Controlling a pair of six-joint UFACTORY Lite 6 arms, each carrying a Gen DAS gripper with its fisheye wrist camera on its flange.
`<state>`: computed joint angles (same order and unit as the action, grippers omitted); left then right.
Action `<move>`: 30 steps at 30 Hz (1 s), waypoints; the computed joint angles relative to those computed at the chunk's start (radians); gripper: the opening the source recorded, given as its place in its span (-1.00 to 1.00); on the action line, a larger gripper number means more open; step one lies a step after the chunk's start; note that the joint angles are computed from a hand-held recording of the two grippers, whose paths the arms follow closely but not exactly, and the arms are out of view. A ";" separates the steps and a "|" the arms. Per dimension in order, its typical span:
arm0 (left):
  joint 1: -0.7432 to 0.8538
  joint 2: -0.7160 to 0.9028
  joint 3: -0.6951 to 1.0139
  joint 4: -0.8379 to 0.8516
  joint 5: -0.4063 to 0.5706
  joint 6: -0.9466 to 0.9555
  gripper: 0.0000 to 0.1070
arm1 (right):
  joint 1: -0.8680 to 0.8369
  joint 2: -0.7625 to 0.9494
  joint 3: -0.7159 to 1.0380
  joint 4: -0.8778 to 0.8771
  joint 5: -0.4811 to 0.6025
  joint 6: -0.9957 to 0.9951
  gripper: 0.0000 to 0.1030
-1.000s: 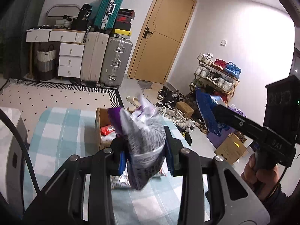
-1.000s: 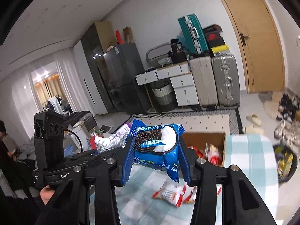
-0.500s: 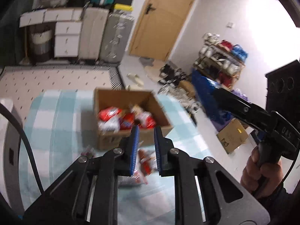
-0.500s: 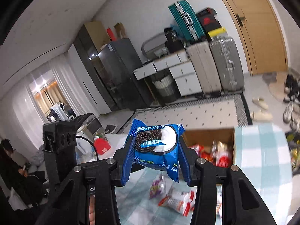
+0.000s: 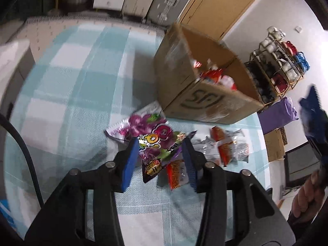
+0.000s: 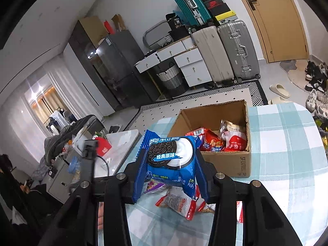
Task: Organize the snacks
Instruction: 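Open the left tool over the box to drop the chip bag, then grasp the pink candy bag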
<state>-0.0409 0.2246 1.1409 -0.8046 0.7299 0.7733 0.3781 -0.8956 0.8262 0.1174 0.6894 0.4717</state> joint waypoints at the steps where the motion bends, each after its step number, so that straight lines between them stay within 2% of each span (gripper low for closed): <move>1: -0.008 0.035 0.015 0.000 -0.008 -0.012 -0.14 | -0.003 -0.007 -0.007 0.006 0.001 -0.006 -0.15; 4: -0.010 0.116 0.045 -0.029 -0.016 -0.026 0.13 | -0.064 -0.026 -0.028 0.084 0.013 -0.096 -0.15; 6: -0.004 0.152 0.064 -0.058 -0.006 -0.047 0.13 | -0.098 -0.040 -0.039 0.124 0.027 -0.139 -0.15; 10: -0.033 0.203 0.091 -0.039 -0.053 -0.105 0.35 | -0.166 -0.071 -0.065 0.202 0.048 -0.218 -0.15; 18: -0.071 0.236 0.103 -0.105 -0.119 -0.124 0.38 | -0.166 -0.104 -0.092 0.209 0.057 -0.213 -0.15; 20: -0.073 0.231 0.086 -0.155 -0.127 -0.077 0.10 | -0.213 -0.111 -0.097 0.266 0.073 -0.268 -0.15; 22: -0.058 0.221 0.055 -0.239 -0.111 -0.011 0.03 | -0.246 -0.121 -0.101 0.301 0.089 -0.306 -0.15; 26: -0.055 0.183 0.012 -0.273 -0.110 0.064 -0.25 | -0.286 -0.126 -0.108 0.340 0.105 -0.348 -0.15; 27: -0.054 0.176 0.007 -0.272 -0.101 0.067 -0.26 | -0.286 -0.124 -0.101 0.339 0.109 -0.344 -0.15; 28: -0.050 0.170 0.004 -0.244 -0.102 0.043 -0.74 | -0.292 -0.128 -0.101 0.343 0.115 -0.349 -0.15; 30: -0.020 0.189 0.012 -0.259 -0.052 0.052 -0.74 | -0.326 -0.132 -0.102 0.372 0.133 -0.386 -0.15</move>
<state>-0.0612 0.4131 1.1529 -1.0641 0.6781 0.8257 0.0516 -1.0281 0.7239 0.4891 0.8221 0.0861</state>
